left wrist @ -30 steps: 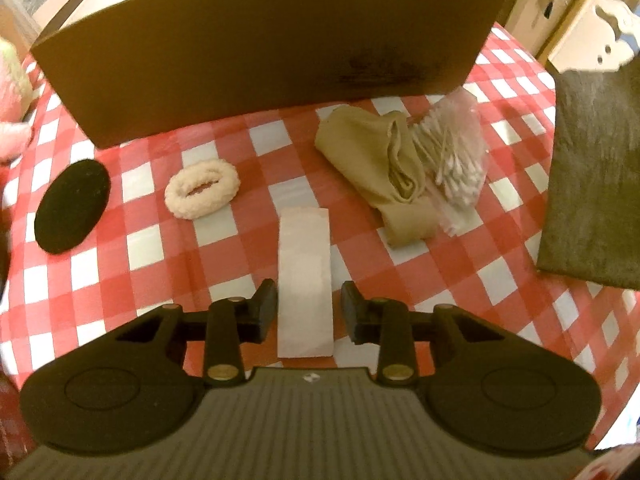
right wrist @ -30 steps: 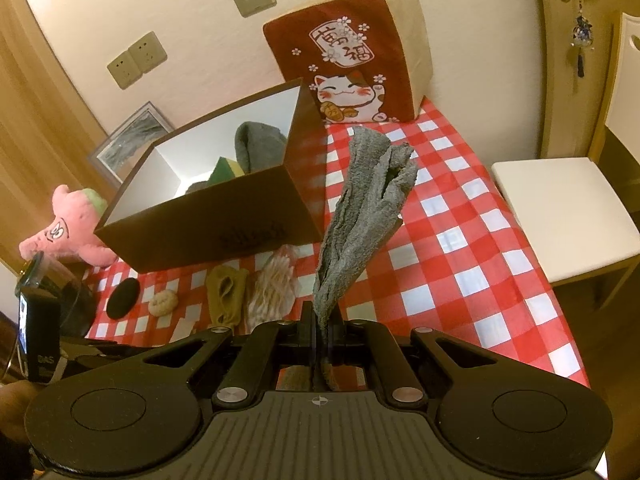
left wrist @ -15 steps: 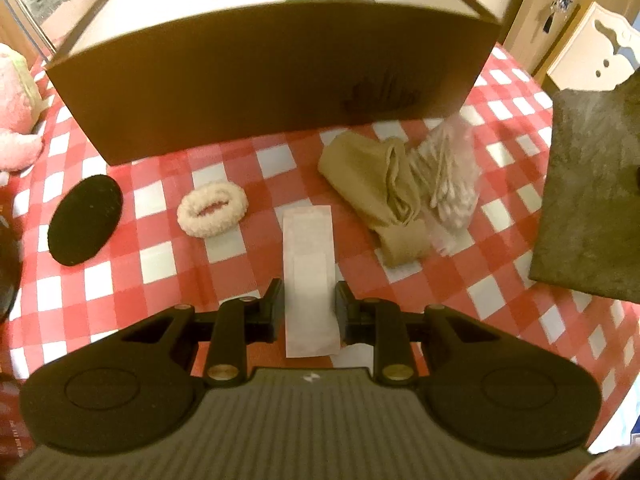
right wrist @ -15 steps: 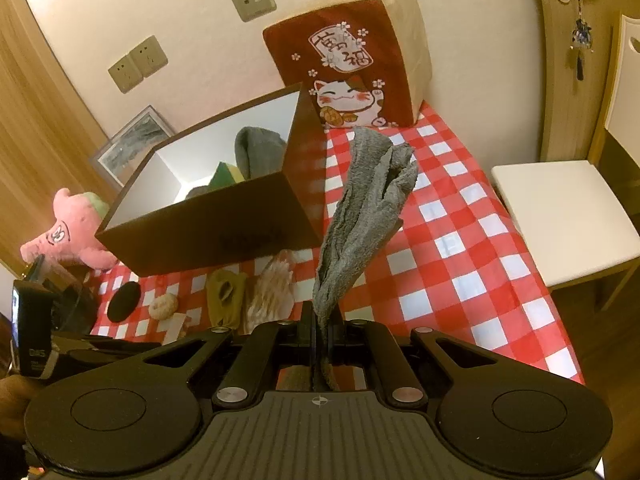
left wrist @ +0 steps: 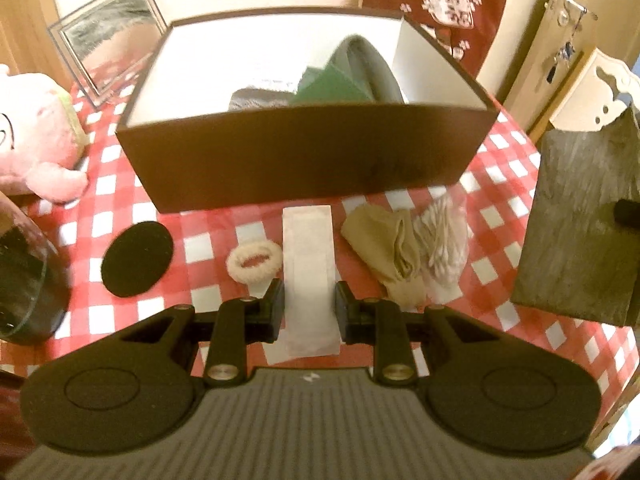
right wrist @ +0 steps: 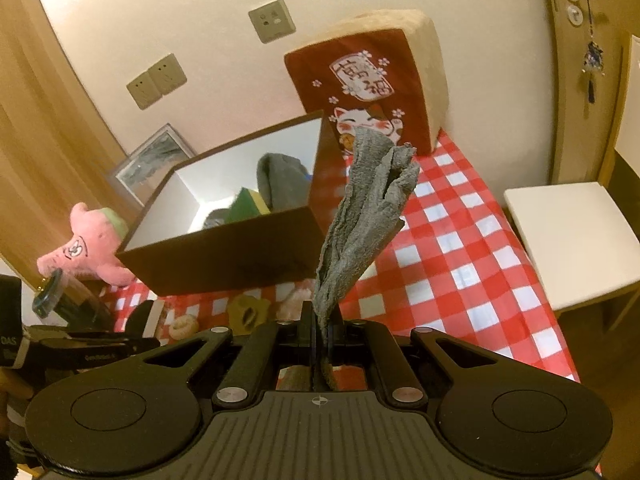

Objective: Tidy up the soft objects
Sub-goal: 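Carry the strip into the box with the left gripper while the right gripper lowers the gloves in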

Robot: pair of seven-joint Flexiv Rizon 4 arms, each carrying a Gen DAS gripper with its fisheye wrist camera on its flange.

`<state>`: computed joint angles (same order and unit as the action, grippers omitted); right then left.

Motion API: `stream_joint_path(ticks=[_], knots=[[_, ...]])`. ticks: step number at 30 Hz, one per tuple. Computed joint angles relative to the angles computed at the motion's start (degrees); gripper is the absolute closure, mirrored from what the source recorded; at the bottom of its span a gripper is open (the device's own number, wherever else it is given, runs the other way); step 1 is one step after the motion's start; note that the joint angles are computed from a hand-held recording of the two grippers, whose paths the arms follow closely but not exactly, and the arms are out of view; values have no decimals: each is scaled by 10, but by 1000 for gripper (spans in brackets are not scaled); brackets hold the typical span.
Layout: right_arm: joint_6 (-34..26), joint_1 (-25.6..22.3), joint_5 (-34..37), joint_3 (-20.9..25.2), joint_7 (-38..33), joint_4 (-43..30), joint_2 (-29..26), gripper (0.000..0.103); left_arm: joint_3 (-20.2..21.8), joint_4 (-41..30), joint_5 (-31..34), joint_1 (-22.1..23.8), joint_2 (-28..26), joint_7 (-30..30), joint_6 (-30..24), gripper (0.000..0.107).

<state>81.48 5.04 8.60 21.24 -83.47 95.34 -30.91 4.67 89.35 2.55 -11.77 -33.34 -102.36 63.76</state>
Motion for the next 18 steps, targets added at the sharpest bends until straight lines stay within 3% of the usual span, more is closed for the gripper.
stream_joint_path(ticks=[18], knots=[[-20, -19, 51, 62, -97, -100, -25, 98, 14, -48, 19, 11, 8, 3, 21, 83]])
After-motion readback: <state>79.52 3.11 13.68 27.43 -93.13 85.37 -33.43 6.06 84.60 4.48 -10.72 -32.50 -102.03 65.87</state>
